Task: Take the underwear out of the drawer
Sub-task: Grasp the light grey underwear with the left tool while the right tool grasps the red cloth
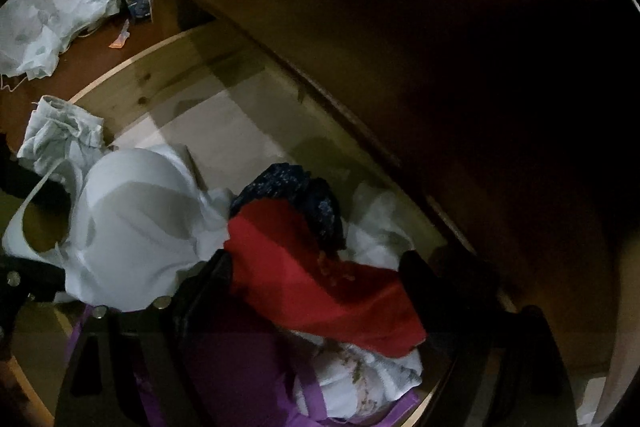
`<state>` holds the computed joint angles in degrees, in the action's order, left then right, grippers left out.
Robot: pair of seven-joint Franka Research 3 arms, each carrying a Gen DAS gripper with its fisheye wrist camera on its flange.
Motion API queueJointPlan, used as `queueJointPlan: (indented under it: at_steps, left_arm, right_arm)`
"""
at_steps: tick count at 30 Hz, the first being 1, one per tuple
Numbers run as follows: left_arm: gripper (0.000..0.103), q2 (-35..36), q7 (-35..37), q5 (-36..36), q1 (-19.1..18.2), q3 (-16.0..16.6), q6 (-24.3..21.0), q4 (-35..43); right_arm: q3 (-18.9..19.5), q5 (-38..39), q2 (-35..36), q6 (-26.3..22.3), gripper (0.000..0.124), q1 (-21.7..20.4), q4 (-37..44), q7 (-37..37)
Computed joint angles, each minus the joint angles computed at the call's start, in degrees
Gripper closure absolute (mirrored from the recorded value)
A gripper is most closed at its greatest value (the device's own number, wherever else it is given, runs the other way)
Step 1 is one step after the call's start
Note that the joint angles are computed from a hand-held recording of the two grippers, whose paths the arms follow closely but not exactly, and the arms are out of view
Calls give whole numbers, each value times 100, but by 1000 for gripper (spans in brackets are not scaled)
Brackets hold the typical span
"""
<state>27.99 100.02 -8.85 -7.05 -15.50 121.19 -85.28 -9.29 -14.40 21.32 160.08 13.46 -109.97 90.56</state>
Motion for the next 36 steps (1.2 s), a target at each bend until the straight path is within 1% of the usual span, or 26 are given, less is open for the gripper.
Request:
queueJointPlan:
  at_steps: [1,2,5,7,8,10,11,13,14,17,19,23,26,28,32,34,35,36]
  left_arm:
    - [50,0,-22,3,-3,5,5,0]
    - [50,2,-28,22,-10,10,6,2]
    - [48,8,-30,50,-16,9,-20,8]
    - [45,13,-65,56,-10,25,-52,21]
    - [42,34,-93,56,-8,31,-82,49]
    - [41,81,-158,30,4,34,-150,103]
    - [41,73,-145,13,21,25,-164,93]
    - [40,59,-92,27,20,13,-135,76]
    - [38,52,-68,49,14,14,-127,70]
    - [33,56,-55,108,-7,28,-147,76]
    - [32,80,-57,85,0,23,-160,109]
    - [30,135,-178,199,-66,61,-168,185]
    - [29,186,-293,339,-145,84,-157,247]
    - [29,309,-346,451,-219,90,-191,393]
    - [30,423,-480,678,-326,128,-249,538]
    - [34,506,-535,702,-339,122,-296,642]
    - [40,564,-553,704,-345,115,-343,717]
    - [44,653,-596,737,-375,123,-438,843]
  right_arm:
    - [88,125,-26,29,52,-77,-43,-102]
    - [129,196,-49,33,53,-107,-78,-165]
    - [16,-26,22,-84,53,75,19,-72]
    - [-121,-276,69,-134,53,237,78,128]
    - [-115,-327,63,-143,53,241,70,126]
    - [-87,-397,27,-242,54,234,50,84]
    - [-63,-406,27,-401,58,237,82,74]
    - [118,-164,-74,-589,73,68,36,-123]
    - [139,-114,-84,-604,81,43,34,-93]
    - [175,76,-182,-472,95,-39,-67,65]
    - [108,22,-260,-257,98,-7,-188,295]
    - [109,126,-611,74,100,-78,-652,584]
    - [286,541,-892,431,100,-293,-1036,532]
    - [522,1161,-1069,558,100,-520,-1216,254]
    - [656,1793,-1416,885,100,-642,-1632,39]
    - [824,2467,-1589,1014,100,-775,-1823,-308]
    - [875,2779,-1694,1107,100,-812,-1941,-453]
    - [862,2869,-1774,1177,100,-799,-2033,-445]
